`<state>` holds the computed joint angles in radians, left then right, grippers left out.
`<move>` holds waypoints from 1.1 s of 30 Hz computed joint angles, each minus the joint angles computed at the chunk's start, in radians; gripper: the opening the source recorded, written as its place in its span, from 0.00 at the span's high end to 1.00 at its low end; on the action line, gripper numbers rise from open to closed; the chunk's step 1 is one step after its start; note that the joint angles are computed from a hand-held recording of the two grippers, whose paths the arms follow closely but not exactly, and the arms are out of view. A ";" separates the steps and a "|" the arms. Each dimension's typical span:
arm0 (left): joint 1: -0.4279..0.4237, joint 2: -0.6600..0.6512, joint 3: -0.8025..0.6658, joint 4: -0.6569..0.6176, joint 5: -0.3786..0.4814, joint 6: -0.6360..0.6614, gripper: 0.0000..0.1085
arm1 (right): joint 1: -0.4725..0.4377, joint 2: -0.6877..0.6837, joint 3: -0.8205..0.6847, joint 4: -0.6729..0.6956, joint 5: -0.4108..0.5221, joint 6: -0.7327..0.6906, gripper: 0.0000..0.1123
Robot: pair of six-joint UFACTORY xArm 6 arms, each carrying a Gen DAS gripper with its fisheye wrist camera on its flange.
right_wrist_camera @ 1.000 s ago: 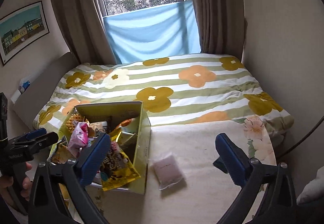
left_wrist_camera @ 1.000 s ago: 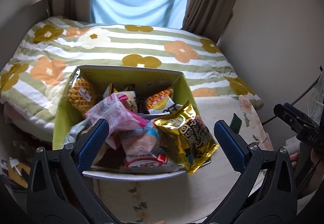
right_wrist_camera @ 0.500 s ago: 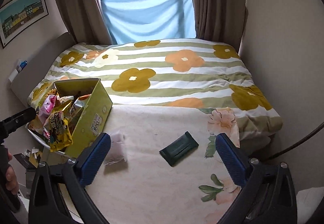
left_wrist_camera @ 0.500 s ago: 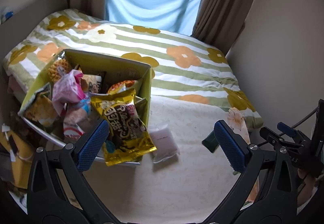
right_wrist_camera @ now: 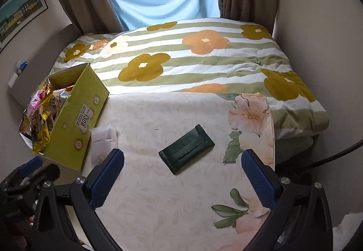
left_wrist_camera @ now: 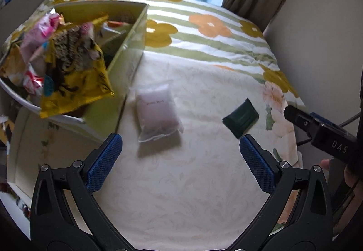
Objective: Organize snacks
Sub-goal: 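Move both tools back over the white packet and dark green bar, then grasp the white packet with the left tool while the right tool grasps the dark green bar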
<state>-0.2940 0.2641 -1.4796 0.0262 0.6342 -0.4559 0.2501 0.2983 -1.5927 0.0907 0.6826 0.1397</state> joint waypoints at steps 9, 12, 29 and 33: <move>-0.011 0.250 -0.178 0.217 -0.016 -0.283 0.05 | -0.013 0.073 0.006 0.008 -0.023 0.080 0.09; -0.009 0.318 -0.254 0.310 0.033 -0.372 0.05 | -0.015 0.123 -0.031 0.024 -0.019 0.096 0.09; 0.000 0.499 -0.488 0.335 0.171 -0.432 0.05 | 0.010 0.264 -0.152 -0.072 -0.022 0.278 0.09; -0.002 0.535 -0.542 0.337 0.180 -0.419 0.06 | 0.014 0.269 -0.155 -0.075 -0.023 0.282 0.09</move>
